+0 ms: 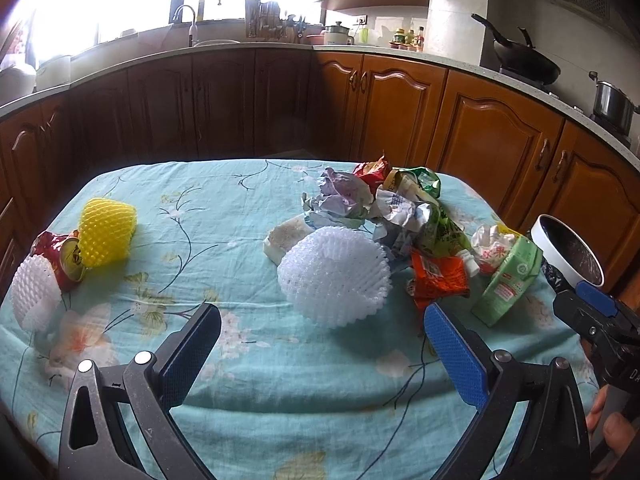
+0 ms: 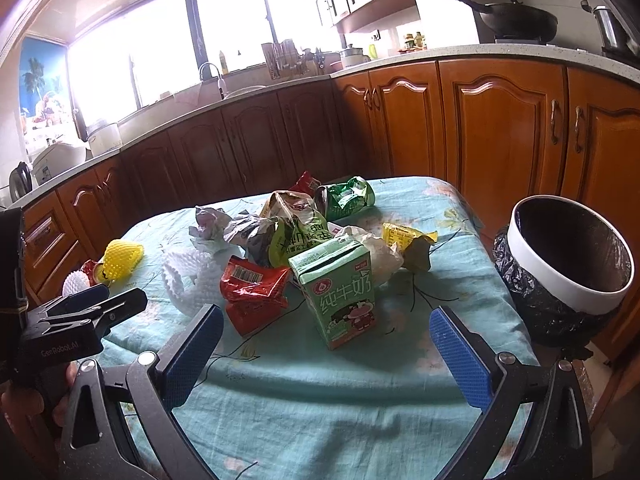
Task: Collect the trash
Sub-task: 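Grasp the white foam net with the left gripper while the right gripper grasps the green milk carton, then carry the foam net and carton over the bin and open both grippers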
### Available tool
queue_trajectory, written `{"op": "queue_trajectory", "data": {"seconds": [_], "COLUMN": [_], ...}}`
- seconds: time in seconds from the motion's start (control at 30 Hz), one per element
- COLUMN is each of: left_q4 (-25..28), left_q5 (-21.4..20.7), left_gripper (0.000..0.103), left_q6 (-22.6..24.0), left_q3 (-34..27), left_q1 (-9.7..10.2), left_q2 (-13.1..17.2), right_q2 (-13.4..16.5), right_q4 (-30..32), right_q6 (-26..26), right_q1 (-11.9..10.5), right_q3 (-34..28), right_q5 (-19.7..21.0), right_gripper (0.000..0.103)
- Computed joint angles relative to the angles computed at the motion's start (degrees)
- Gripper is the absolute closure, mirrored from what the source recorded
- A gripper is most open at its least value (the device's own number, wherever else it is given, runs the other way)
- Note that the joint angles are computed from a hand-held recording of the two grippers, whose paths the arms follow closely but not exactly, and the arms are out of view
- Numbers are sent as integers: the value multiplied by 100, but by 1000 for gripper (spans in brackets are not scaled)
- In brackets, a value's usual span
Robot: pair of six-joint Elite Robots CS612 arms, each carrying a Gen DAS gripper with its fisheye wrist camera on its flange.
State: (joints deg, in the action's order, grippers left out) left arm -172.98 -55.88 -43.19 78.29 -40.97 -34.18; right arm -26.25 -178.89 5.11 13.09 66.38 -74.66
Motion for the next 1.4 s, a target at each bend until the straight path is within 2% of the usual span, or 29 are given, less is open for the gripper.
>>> {"op": "queue_trajectory", "data": {"seconds": [0.3, 0.4, 0.5, 0.57, 0.67, 0.73, 0.97, 1.17, 1.4], "left_q4": [475, 612, 712, 757, 740, 637, 82, -352, -268], "left_q5": [-350, -478, -666, -781, -883, -896, -967, -1157, -1526], "left_gripper": [12, 22, 38, 57, 77, 87, 90, 90, 90], "left_q6": [-65, -93, -95, -54, 33, 108, 382, 796, 1265], "left_q3": [-588, -715, -801, -841, -831, -756, -470, -444, -863], "left_q1": [252, 315, 368, 385, 380, 354, 226, 108, 40], "left_q2": [270, 334, 385, 412, 414, 374, 174, 99, 254], "right_q2": [336, 430, 506, 522, 466, 394, 101, -132, -265], "right_q4": [781, 973, 1130, 1194, 1037, 855, 257, -184, -408], "right_q6": [-151, -188, -192, -208, -194, -142, 93, 328, 588], "right_q1": [-15, -22, -38, -44, -45, -62, -156, -281, -448], "right_q3": [-726, -910, -1045, -1078, -947, -793, -254, 157, 404], "right_q5": [107, 138, 253, 354, 403, 495, 670, 550, 266], "right_gripper": [3, 5, 18, 44, 44, 45, 45, 45, 45]}}
